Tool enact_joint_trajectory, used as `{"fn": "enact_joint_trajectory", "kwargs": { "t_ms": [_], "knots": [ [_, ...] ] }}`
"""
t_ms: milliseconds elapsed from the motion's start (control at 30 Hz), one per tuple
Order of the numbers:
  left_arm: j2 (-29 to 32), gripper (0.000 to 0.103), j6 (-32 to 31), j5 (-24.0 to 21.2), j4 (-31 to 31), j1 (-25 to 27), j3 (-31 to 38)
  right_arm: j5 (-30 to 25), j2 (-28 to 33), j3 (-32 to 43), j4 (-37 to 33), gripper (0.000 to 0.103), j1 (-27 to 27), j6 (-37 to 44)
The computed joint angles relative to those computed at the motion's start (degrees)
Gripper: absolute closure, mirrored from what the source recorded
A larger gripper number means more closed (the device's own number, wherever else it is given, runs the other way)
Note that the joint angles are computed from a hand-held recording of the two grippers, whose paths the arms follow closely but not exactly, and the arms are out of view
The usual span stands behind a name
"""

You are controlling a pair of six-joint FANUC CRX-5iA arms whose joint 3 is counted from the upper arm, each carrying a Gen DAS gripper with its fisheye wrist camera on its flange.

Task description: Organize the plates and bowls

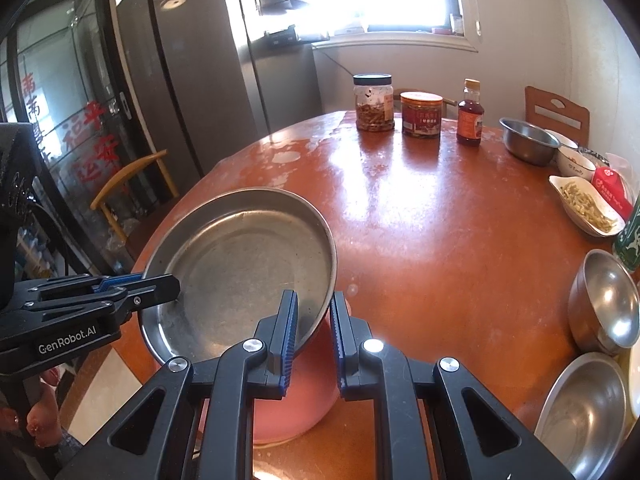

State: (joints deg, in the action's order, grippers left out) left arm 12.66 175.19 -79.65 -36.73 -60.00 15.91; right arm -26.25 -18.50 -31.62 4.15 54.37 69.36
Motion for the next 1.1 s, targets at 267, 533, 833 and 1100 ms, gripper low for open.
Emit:
{"fn": "enact_joint_trajectory", "kwargs": {
  "t_ms": [267, 533, 833, 1100],
  "knots": [
    [0.4, 0.086, 1.33, 0.45, 0.55, -0.49, -1.03, -1.05, -0.44, -1.17, -0.14, 0.086, 0.88, 0.77],
    [1.53, 0.086, 1.42, 0.06, 1.12, -0.62, -0.82, -2.04, -0.09, -1.41, -0.09, 0.086, 1.25, 1.1],
    [1.84, 0.086, 1.65, -0.11, 1.66, -0.87, -1.23, -2.91, 0.65, -1.04, -1.5, 0.086, 1.36, 2.87],
    [2.67, 0.086, 0.41, -0.26, 1.84, -0.82, -0.63, -3.46, 2.15, -0.05, -2.61, 0.085, 0.6, 4.02]
  ]
}}
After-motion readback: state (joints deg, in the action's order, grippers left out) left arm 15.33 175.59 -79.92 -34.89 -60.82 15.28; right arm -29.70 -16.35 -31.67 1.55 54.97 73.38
